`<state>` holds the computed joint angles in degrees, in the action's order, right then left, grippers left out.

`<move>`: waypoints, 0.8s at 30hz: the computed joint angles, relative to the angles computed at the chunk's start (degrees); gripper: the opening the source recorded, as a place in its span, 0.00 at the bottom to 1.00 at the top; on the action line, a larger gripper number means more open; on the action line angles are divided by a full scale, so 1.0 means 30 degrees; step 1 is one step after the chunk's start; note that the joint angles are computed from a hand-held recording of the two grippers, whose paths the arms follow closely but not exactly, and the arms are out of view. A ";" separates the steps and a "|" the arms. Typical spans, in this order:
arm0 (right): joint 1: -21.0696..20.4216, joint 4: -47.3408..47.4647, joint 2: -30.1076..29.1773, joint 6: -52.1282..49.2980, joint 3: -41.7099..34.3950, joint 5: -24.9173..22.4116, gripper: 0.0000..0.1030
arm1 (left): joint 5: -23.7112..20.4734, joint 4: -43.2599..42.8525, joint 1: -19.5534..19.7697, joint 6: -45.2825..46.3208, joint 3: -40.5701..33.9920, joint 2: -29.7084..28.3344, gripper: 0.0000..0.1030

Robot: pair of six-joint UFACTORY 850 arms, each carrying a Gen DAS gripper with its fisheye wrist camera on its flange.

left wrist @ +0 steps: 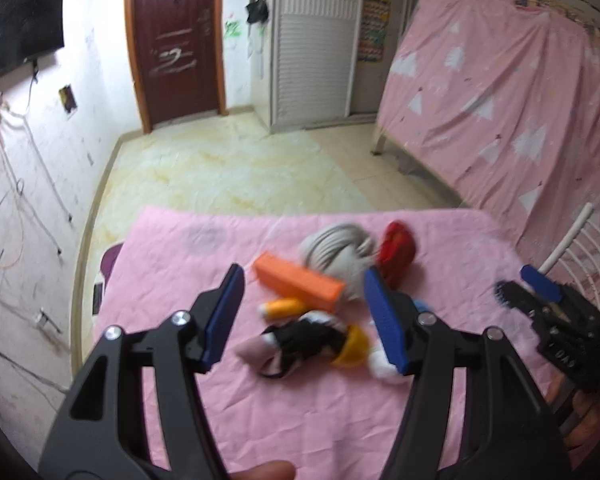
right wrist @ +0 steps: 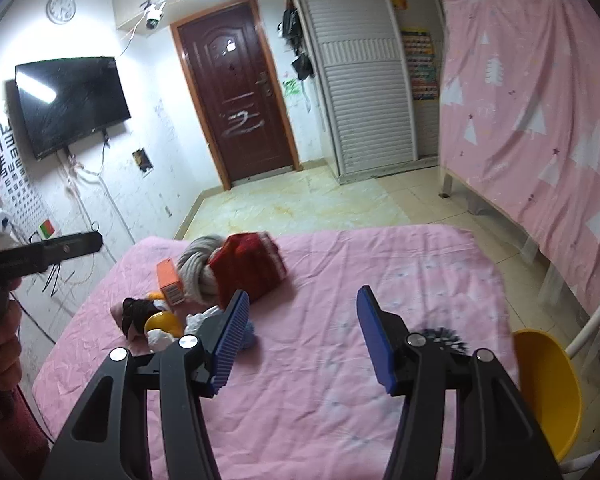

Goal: Collect trash
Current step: 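Move both tools back over the remaining items on the bed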

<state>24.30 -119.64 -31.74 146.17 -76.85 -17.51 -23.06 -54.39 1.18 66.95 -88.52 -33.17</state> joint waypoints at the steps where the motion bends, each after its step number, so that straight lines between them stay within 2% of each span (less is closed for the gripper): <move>1: 0.0040 0.0319 -0.0233 -0.0420 -0.0309 0.0232 0.49 | -0.0026 0.0325 0.0111 -0.0261 0.0024 -0.0134 0.58; 8: 0.0327 0.4232 -0.1675 -0.5071 -0.2185 0.1549 0.49 | -0.1081 0.3499 0.0471 -0.3370 -0.1258 -0.1665 0.58; 12: 0.0410 0.7175 -0.2207 -0.8283 -0.2926 0.1890 0.49 | -0.1943 0.4191 0.0558 -0.4118 -0.1965 -0.2402 0.58; 13: 0.0448 0.7954 -0.2319 -0.9102 -0.3088 0.1903 0.49 | -0.2152 0.4246 0.0570 -0.4175 -0.2085 -0.2544 0.58; 16: 0.0468 0.9877 -0.2632 -1.1113 -0.3477 0.2005 0.49 | -0.2749 0.4223 0.0537 -0.3991 -0.2367 -0.2944 0.67; 20: 0.0463 1.4101 -0.3214 -1.5463 -0.4220 0.2139 0.49 | -0.2960 0.4793 0.0411 -0.4063 -0.2619 -0.3432 0.68; 24: 0.0422 1.7797 -0.3725 -1.9266 -0.4898 0.2128 0.49 | -0.2927 0.3816 0.0515 -0.3052 -0.2470 -0.3444 0.67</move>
